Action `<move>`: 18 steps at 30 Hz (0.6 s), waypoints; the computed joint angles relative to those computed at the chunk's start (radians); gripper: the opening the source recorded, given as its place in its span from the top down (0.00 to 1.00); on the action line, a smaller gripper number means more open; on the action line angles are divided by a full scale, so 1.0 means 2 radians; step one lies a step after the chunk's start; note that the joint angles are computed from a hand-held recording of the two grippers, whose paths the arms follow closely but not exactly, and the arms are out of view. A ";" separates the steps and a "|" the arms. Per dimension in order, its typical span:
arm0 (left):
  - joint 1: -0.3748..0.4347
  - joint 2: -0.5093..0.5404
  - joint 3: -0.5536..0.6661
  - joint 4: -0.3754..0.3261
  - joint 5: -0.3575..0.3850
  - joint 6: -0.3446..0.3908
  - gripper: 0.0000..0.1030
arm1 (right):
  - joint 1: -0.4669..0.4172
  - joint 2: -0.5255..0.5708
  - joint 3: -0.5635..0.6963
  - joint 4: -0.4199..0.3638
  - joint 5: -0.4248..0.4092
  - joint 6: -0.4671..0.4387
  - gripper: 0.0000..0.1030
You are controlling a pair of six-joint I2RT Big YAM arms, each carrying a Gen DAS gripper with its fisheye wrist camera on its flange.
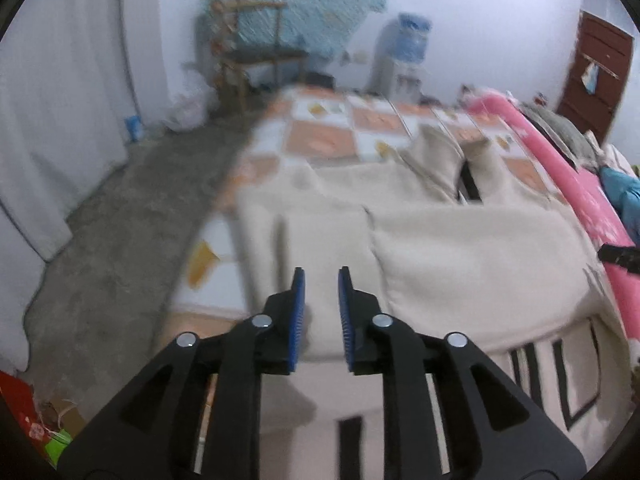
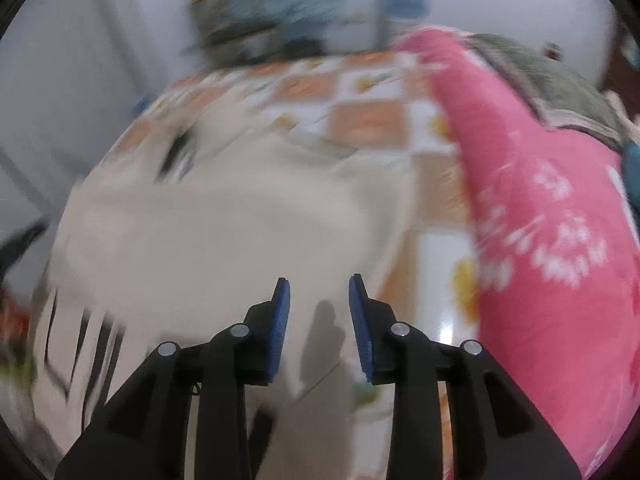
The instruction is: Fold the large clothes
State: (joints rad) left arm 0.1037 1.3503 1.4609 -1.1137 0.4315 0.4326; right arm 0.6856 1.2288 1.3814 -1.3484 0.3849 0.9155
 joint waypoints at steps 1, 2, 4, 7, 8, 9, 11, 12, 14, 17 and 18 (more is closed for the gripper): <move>-0.007 0.007 0.002 -0.018 -0.013 0.008 0.79 | 0.006 0.003 -0.002 -0.006 -0.004 0.001 0.70; -0.014 0.011 -0.001 -0.026 -0.035 0.010 0.79 | 0.012 0.009 -0.005 -0.016 -0.008 0.004 0.70; -0.019 0.005 -0.018 -0.010 -0.047 0.015 0.78 | 0.011 0.014 -0.018 -0.037 -0.011 0.023 0.71; -0.011 -0.003 -0.015 -0.020 -0.032 0.014 0.69 | 0.014 0.000 -0.014 -0.076 0.005 0.086 0.69; -0.008 -0.007 -0.016 -0.022 -0.024 0.015 0.64 | 0.021 -0.011 -0.013 -0.080 0.015 0.107 0.68; -0.004 -0.014 -0.018 -0.020 -0.017 0.018 0.60 | 0.032 -0.020 -0.011 -0.085 0.024 0.123 0.68; -0.003 -0.022 -0.021 -0.018 -0.013 0.024 0.58 | 0.052 -0.032 -0.012 -0.077 0.029 0.131 0.65; -0.006 -0.021 -0.022 -0.020 -0.017 0.024 0.58 | 0.062 -0.035 -0.016 -0.070 0.025 0.131 0.63; -0.014 -0.016 -0.023 -0.025 -0.037 0.017 0.58 | 0.072 -0.030 -0.022 -0.070 0.011 0.136 0.50; -0.020 -0.013 -0.030 -0.021 -0.053 0.008 0.58 | 0.071 -0.007 -0.029 -0.105 -0.014 0.149 0.48; -0.019 -0.015 -0.028 -0.025 -0.052 0.010 0.57 | 0.082 0.009 -0.012 -0.147 0.006 0.165 0.48</move>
